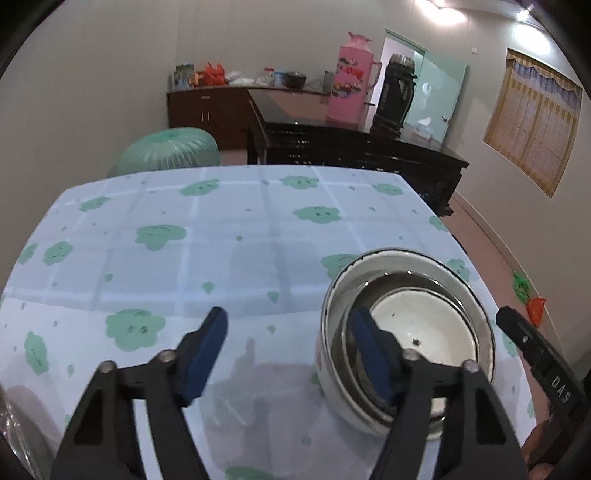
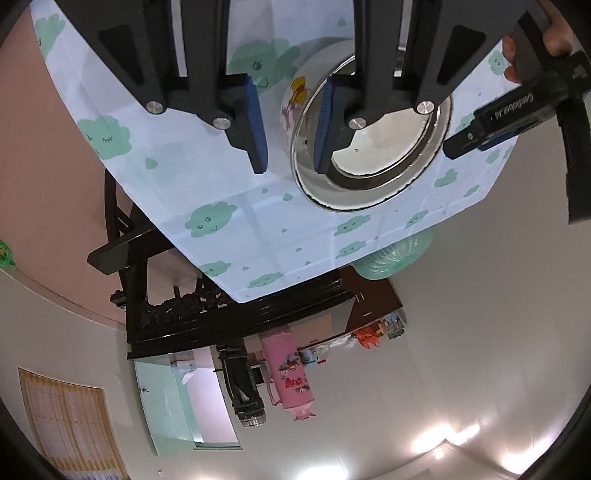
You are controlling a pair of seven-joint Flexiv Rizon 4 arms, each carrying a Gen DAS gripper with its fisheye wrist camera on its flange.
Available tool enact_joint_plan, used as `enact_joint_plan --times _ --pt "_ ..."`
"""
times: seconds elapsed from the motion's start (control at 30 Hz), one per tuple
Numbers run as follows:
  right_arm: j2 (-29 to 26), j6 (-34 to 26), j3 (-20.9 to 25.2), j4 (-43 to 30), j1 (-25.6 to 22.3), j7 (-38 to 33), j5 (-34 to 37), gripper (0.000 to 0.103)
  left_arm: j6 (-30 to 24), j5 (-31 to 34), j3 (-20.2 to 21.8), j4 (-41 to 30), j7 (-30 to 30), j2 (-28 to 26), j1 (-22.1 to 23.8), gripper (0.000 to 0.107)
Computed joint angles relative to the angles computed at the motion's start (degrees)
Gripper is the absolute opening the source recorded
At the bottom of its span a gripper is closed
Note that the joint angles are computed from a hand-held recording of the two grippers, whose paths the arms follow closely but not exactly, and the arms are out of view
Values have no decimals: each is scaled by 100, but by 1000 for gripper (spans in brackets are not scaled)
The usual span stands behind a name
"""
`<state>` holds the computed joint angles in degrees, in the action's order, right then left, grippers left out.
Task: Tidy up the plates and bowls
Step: 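Move both grippers to the bowl stack and close on opposite rims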
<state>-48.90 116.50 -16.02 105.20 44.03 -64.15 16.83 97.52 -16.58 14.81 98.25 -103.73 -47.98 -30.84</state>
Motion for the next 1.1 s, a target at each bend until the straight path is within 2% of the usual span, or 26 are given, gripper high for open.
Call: enact_joint_plan --times 0.07,0.17,0.2,0.3,0.43,0.57,0.67,0.83,0.97,1.1 --pt "-40 -116 -103 -50 62 -29 -13 28 -33 32 -223 -91 67 -25 199 63" --pt "-58 -403 -242 -109 133 -5 -124 21 -223 81 -696 -235 188 -57 603 52" --pt "-64 -468 -231 -140 92 27 -206 21 -314 91 -720 -276 192 -73 633 49" --pt "-102 -690 -251 -212 34 151 -453 20 -420 166 -847 -358 180 -115 751 49" --pt "-122 -834 -289 -243 3 335 -708 20 -736 252 -607 -519 31 -121 594 49" --pt "-120 -948 -394 -219 45 485 -920 20 -741 300 -1181 -450 37 -50 1068 49" --pt "-86 -940 -330 -186 -29 553 -1051 20 -742 306 -1408 -426 60 -42 1255 49" --pt "-58 -958 -127 -218 -243 626 -1242 20 -1014 303 -1331 -524 -46 -36 1206 51" --pt "-64 -1064 -224 -230 -177 684 -1314 20 -1345 319 -1412 -623 -81 -13 1297 52" --pt "-43 -1383 -367 -296 -108 778 -1506 20 -2207 588 -948 -1025 -291 -62 989 53"
